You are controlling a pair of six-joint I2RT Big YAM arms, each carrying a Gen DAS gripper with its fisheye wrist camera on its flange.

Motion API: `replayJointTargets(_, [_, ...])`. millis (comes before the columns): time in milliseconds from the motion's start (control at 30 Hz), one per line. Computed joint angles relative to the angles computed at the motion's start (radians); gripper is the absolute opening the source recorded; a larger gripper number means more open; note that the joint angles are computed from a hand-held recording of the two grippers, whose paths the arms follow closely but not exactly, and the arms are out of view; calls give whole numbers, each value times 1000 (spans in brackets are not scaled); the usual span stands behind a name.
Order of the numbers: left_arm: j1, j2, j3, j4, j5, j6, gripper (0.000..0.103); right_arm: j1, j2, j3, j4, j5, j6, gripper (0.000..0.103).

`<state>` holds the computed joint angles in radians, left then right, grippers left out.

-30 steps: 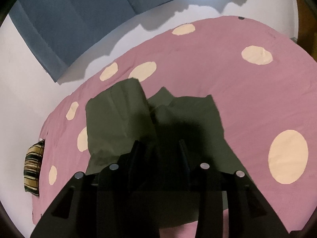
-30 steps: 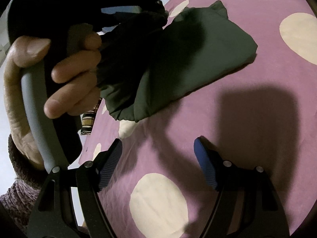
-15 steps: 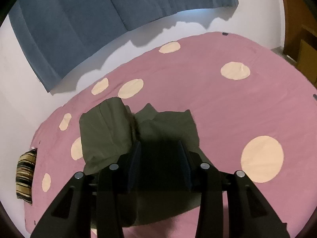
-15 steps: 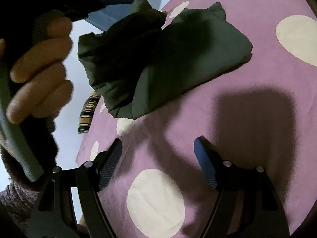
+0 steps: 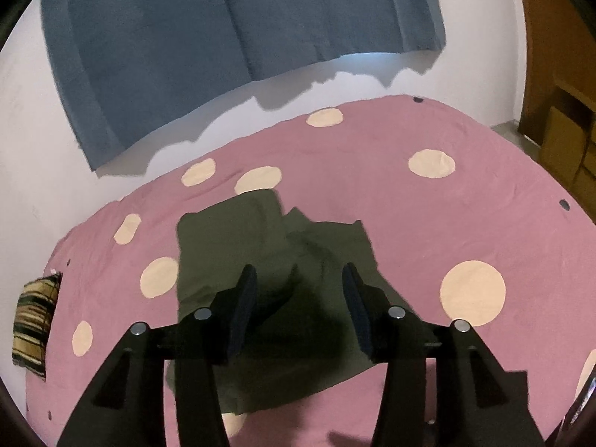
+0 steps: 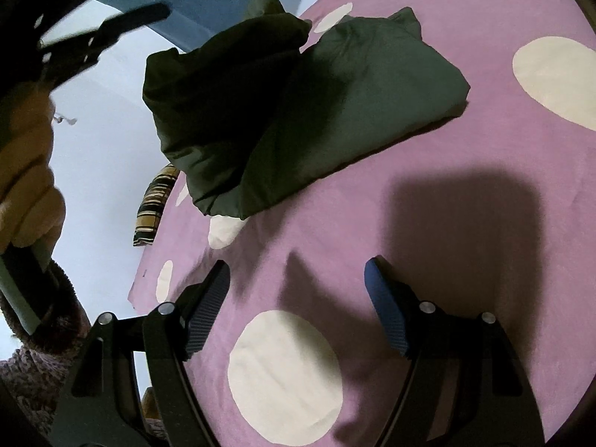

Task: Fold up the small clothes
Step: 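Open the left tool and release the folded jacket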

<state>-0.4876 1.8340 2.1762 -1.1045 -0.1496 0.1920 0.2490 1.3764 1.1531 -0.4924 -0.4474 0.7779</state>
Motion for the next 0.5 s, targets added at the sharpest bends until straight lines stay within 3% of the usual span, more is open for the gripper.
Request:
replayJointTargets(267, [104, -57, -83, 23, 63, -35, 56, 7, 4, 4, -19, 25, 10, 75])
replayJointTargets(333, [137, -69, -103, 34, 105, -45, 67, 6, 5, 7, -27, 29, 14, 74])
replayJointTargets(433, [179, -99, -139, 58, 168, -54, 67, 1, -2, 12, -53, 34, 21, 74])
replayJointTargets(500, [212, -130, -171, 83, 254, -73, 67, -3, -17, 8, -70, 38, 28, 75])
